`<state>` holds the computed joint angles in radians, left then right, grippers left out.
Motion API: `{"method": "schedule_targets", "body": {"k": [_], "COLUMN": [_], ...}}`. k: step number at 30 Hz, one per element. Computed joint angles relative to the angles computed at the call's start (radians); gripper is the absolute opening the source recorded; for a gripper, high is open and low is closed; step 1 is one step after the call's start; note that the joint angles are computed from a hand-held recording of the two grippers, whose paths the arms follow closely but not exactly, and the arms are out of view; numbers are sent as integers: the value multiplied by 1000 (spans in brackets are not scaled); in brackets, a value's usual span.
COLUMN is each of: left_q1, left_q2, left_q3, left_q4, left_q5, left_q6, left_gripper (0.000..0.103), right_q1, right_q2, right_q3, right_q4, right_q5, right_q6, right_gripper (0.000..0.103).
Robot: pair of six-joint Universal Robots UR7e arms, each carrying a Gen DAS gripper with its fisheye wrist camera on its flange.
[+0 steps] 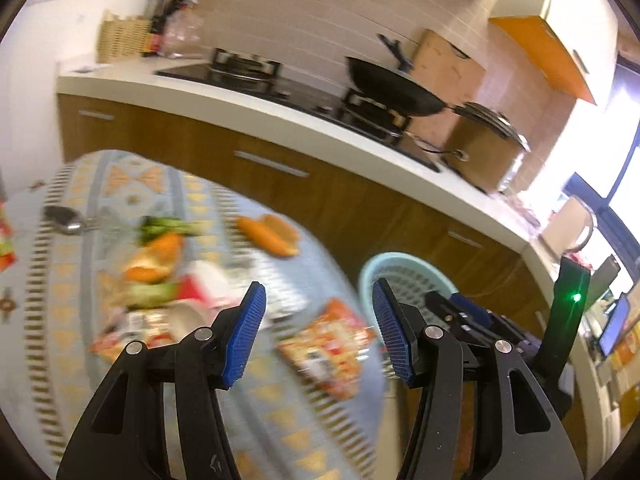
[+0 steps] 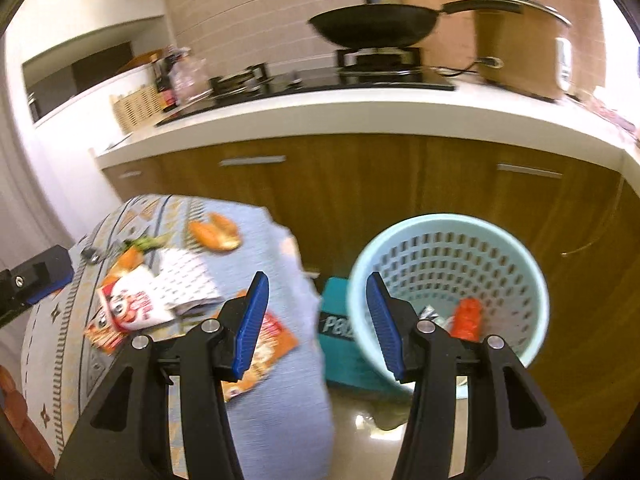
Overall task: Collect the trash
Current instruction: 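Return both tools to the table and lower the right tool onto the panda snack bag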
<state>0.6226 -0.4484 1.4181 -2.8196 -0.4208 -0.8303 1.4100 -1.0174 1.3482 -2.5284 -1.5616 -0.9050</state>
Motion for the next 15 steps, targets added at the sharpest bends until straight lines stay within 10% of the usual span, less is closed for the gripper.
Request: {"method": "schedule_targets", "body": {"k": [7,15], "left_q1": [-18,30], "left_q2": [-141,-143], "left_q3": [227,254], "left_q4": [214,254], "left_q5": [26,-38], "left_q6": [-292,-307], "left_gripper": [60,67], "right_q1": [7,8], "right_q2": [-27,-35], "right_q3": [100,170], "right_q4": [15,16], "right_q5": [-16,-52], "right_q6": [-68,-126], "right_gripper": [47,47]}}
